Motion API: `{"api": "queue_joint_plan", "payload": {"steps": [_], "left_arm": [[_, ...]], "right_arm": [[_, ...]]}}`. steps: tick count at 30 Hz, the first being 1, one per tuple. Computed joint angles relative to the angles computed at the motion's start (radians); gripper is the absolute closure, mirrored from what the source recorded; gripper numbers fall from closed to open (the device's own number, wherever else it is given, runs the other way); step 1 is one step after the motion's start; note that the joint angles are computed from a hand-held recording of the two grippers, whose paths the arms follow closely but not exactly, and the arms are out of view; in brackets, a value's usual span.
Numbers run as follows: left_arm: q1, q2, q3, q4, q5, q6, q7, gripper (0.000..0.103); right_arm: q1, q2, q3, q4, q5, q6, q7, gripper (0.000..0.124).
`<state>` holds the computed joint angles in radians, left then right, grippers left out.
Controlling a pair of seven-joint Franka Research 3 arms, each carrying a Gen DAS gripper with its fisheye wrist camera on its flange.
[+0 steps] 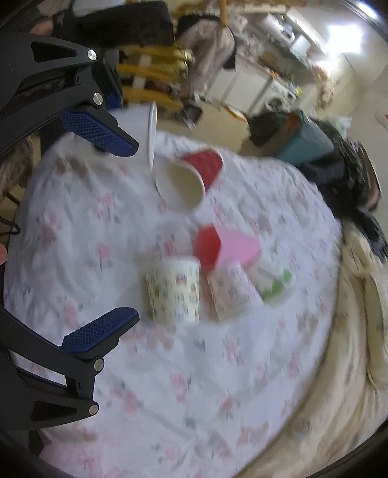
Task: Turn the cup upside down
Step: 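Lift the cup and rotate the left gripper to turn its rim downward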
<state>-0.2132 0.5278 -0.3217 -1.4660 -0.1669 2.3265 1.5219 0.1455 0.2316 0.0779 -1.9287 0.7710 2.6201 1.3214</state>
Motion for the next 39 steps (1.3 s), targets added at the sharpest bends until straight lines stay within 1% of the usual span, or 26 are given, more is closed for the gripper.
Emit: {"api": "queue_joint_plan", "payload": {"steps": [3,5,7,10,15,18,21,24,30,33,35,37,39], "left_arm": [[0.003,-0.001,-0.008,-0.002,-0.004,-0.004,0.023,0.051],[0.001,-0.001,-0.011,-0.001,-0.006,-0.011,0.034,0.051],[0.002,-0.005,-0.016,-0.006,-0.012,-0.012,0.051,0.051],[-0.005,-0.016,-0.012,-0.019,-0.006,0.001,0.062,0.051],[-0.004,-0.018,-0.014,-0.02,-0.017,-0.003,0.075,0.051],[-0.008,-0.022,-0.01,-0.025,-0.012,0.004,0.074,0.051],[-0.009,-0.021,-0.009,-0.025,-0.012,0.004,0.069,0.051],[-0.01,-0.02,-0.008,-0.022,-0.009,0.003,0.069,0.051],[-0.011,-0.02,-0.008,-0.022,-0.007,0.004,0.066,0.051],[-0.014,-0.021,-0.003,-0.024,0.001,0.011,0.057,0.051],[-0.025,-0.02,0.014,-0.022,0.026,0.014,0.025,0.051],[-0.028,-0.013,0.023,-0.01,0.044,0.002,-0.001,0.051],[-0.039,-0.002,0.041,0.013,0.079,-0.016,-0.042,0.051]], "right_arm": [[-0.026,0.029,0.03,0.05,0.099,-0.07,-0.092,0.021],[-0.023,0.047,0.035,0.075,0.119,-0.104,-0.115,0.021],[-0.003,0.057,0.026,0.086,0.08,-0.105,-0.093,0.021],[0.007,0.069,0.019,0.096,0.049,-0.105,-0.058,0.021],[0.0,0.073,0.014,0.089,0.045,-0.097,-0.022,0.021],[0.006,0.076,-0.001,0.084,-0.002,-0.095,0.041,0.021],[0.007,0.083,-0.013,0.083,-0.057,-0.111,0.105,0.021],[-0.005,0.083,-0.008,0.079,-0.059,-0.121,0.114,0.021],[-0.002,0.086,-0.018,0.076,-0.119,-0.141,0.17,0.021],[-0.007,0.081,-0.013,0.071,-0.117,-0.137,0.164,0.021],[-0.01,0.077,-0.009,0.067,-0.106,-0.132,0.157,0.021],[-0.012,0.055,-0.008,0.043,-0.085,-0.092,0.146,0.021],[0.001,0.023,-0.022,0.003,-0.111,-0.023,0.166,0.021]]}}
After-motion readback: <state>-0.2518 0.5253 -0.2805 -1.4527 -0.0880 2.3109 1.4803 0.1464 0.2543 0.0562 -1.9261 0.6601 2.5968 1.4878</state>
